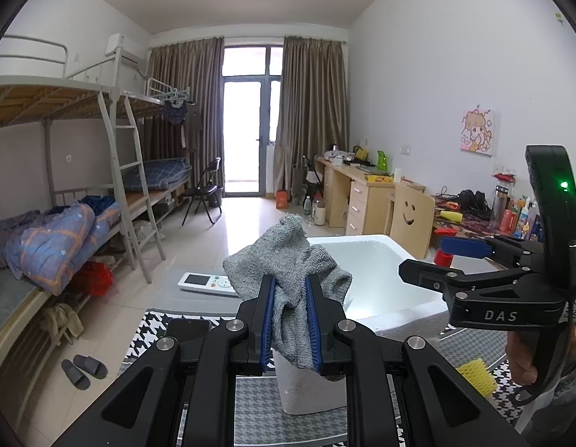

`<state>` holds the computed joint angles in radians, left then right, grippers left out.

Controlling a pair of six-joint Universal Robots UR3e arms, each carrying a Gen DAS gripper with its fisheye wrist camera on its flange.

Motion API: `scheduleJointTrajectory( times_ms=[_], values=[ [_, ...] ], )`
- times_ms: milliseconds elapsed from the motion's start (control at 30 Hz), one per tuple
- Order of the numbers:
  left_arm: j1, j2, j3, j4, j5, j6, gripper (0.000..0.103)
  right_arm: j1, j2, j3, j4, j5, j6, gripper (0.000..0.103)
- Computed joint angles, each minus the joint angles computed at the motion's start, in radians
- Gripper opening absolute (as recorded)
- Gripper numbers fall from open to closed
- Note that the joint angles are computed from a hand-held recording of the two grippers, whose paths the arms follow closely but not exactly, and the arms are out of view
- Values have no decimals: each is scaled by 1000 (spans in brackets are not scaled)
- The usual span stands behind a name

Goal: Organize soft objects
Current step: 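Open the right gripper to drop the green packet into the box, then lower the left gripper into the box and release the grey cloth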

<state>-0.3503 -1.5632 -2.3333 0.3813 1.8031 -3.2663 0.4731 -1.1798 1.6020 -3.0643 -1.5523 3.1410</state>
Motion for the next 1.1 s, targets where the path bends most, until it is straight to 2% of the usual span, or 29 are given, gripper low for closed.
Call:
scheduleJointTrajectory(
  times_ms=[600, 1100],
  values=[
    [-53, -92, 141, -61, -7, 8, 17, -69, -162, 232, -130, 16, 18, 84],
    [-99, -211, 307, -144, 0, 3, 17, -184, -319, 463, -220, 68, 26, 84]
  ],
)
